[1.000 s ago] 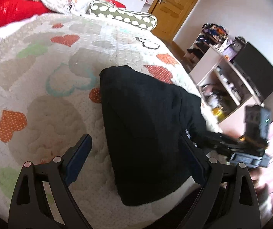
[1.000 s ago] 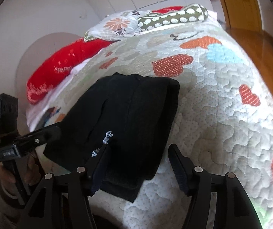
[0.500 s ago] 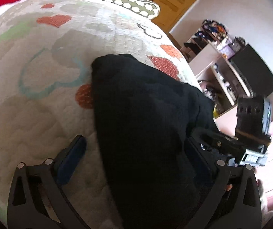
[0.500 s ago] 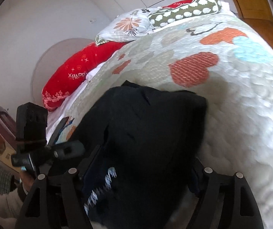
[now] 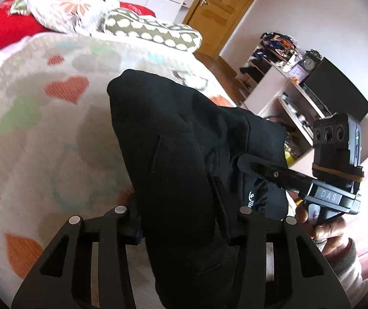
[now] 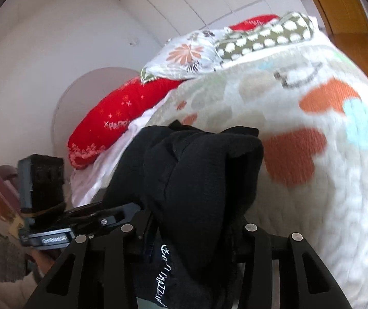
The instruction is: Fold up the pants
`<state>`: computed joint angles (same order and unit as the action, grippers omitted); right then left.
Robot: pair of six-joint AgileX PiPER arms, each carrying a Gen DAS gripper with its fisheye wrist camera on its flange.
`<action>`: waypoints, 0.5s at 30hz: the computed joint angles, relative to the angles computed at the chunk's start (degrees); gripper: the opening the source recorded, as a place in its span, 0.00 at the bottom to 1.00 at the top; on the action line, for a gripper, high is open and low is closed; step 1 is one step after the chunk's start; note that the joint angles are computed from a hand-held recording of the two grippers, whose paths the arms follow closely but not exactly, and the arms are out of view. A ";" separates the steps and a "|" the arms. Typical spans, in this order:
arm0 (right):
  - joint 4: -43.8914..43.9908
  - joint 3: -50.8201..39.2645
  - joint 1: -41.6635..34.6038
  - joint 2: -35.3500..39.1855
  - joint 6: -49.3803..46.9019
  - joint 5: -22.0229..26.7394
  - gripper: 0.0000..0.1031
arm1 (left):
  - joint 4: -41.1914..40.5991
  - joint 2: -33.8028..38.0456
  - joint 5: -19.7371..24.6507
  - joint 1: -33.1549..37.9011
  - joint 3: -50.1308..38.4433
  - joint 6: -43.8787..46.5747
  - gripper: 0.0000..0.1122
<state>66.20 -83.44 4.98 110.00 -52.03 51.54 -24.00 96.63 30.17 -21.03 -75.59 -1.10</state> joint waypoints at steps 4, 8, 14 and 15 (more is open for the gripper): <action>-5.49 -12.42 3.44 7.44 9.10 -1.39 0.42 | 0.89 5.38 1.91 3.92 -4.94 -0.28 0.39; -26.15 -24.11 8.57 15.81 25.03 -5.05 0.43 | 5.34 13.91 6.38 6.47 -11.53 -4.54 0.52; -30.17 -17.40 7.63 10.74 26.84 -7.28 0.49 | 4.83 10.42 5.12 7.63 -7.22 -5.31 0.59; -30.51 -15.86 7.29 9.33 27.42 -8.42 0.50 | 6.32 9.21 4.90 7.52 -6.21 -6.94 0.60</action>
